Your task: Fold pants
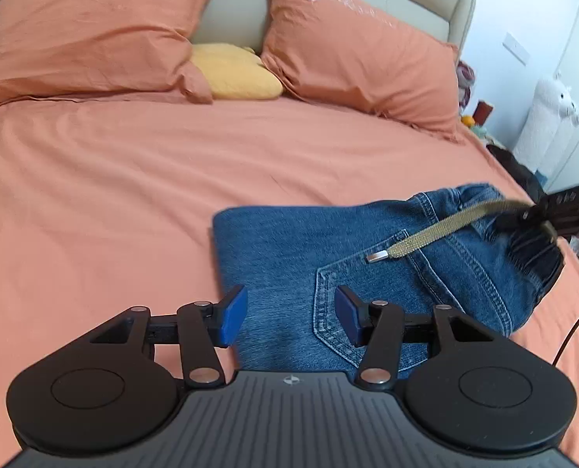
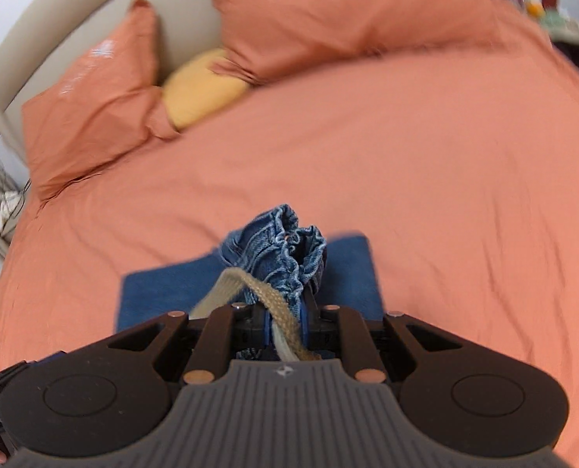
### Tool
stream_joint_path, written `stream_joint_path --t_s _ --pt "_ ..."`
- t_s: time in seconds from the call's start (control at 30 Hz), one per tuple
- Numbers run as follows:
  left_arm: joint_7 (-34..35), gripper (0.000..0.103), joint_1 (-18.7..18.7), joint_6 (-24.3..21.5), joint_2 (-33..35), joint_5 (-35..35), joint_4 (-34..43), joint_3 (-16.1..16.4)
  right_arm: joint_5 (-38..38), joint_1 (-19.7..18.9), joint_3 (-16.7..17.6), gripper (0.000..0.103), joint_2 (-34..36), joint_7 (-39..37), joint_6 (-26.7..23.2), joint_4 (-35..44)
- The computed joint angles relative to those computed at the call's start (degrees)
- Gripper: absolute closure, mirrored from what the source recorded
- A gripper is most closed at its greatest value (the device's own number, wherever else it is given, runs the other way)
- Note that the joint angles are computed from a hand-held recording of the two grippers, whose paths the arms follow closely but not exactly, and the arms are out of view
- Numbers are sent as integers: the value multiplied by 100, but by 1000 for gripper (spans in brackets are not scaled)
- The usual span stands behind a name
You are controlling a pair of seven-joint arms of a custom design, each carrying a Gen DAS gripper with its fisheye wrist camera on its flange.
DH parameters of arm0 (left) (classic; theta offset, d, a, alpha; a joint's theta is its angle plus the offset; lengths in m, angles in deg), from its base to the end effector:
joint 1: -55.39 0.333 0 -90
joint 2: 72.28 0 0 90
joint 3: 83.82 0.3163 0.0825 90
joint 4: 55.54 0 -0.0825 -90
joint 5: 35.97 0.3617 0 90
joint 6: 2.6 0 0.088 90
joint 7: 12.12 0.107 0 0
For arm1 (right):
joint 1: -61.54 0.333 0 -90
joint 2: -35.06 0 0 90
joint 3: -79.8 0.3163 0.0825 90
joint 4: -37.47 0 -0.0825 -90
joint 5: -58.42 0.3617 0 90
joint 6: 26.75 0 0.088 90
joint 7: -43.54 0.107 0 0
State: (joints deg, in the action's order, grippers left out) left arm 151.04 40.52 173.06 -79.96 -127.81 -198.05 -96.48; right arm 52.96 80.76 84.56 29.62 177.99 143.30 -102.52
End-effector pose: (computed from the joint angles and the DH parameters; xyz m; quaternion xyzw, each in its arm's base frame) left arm 0.4203 -0.1299 0.3802 -0.5859 0.7137 -0.3634 0.1233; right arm 0.4552 0.2102 0.4243 -0.5779 0.7568 -0.0824 0.2940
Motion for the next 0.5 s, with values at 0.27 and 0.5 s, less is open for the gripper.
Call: stream_joint_path --t_s 0.27,0.5 --pt "-105 41 -22 178 629 76 353 -64 489 -104 -183 91 541 -496 533 -435" --pt "-486 41 35 443 886 647 575 -77 -1351 -237 -286 72 688 447 512 -287"
